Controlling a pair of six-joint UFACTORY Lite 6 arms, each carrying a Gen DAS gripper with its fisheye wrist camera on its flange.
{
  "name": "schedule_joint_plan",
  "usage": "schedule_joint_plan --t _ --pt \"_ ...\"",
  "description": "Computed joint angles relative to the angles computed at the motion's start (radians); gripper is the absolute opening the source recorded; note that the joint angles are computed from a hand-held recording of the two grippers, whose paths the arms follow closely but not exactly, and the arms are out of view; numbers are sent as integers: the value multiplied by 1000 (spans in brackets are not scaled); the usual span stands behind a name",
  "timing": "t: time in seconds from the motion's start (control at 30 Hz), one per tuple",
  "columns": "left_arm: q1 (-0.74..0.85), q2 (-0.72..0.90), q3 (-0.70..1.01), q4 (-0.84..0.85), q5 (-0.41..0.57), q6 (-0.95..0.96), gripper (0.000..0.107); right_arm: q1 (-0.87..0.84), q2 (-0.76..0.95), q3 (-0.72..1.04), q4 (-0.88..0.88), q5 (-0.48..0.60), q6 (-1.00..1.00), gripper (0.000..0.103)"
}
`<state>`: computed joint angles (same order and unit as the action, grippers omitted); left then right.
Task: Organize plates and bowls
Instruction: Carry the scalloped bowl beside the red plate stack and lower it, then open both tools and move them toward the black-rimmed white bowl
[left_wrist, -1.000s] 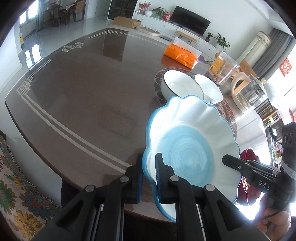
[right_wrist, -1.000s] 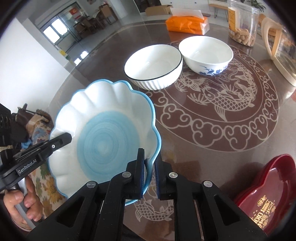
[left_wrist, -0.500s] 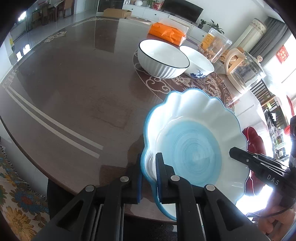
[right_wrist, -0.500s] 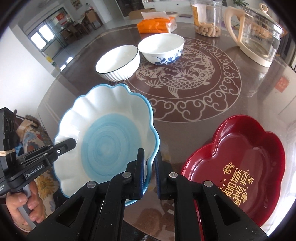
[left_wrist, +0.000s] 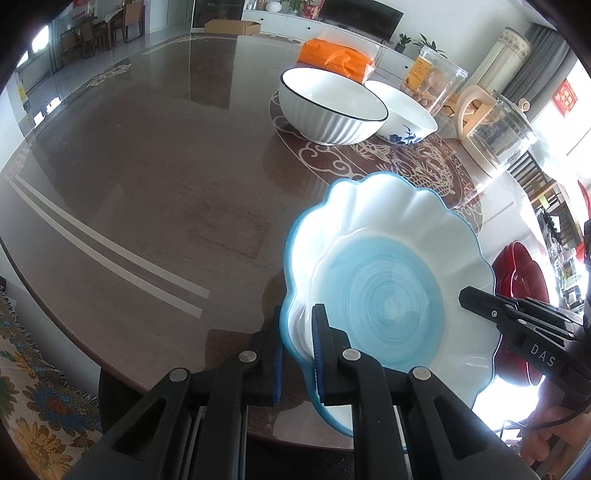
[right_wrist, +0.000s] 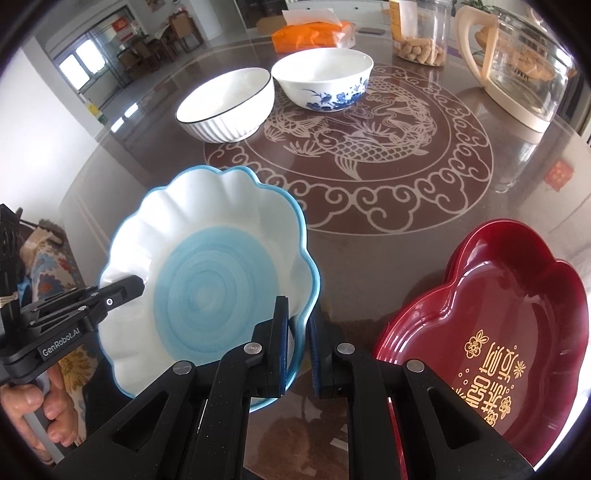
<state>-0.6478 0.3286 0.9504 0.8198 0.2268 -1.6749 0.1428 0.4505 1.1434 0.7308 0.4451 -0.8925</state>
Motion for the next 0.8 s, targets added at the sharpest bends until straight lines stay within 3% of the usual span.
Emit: schedule_joint_plan --t 0.13,0.2,0.27,0.33,0.43,0.53,0.6,0.67,0.73,0.8 --pt "-5 6 9 27 15 -6 14 24 10 10 -59 -28 39 15" --pt "-6 -4 4 69 28 -48 28 37 14 18 -88 -41 47 20" --pt "-4 -34 -12 102 53 -95 43 38 18 31 -69 -32 10 33" --pt "-6 -102 -63 187 79 -203 52 34 -1 30 -46 -27 -7 59" --pt "-21 -244 -143 206 158 -262 57 -19 -55 45 47 73 -68 60" --pt "-117 -411 -208 212 349 -320 72 -88 -201 11 128 149 -94 65" --pt "-247 -490 -230 220 542 -396 88 -110 -365 -66 130 132 -77 70" --pt "-399 -524 -245 214 732 -485 98 -131 -552 -175 136 104 -72 71" --pt "-528 -528 -258 181 866 -552 101 -135 -755 -315 124 55 -46 79" --pt "-602 -519 -273 126 924 -572 101 -131 -948 -462 95 4 -3 79"
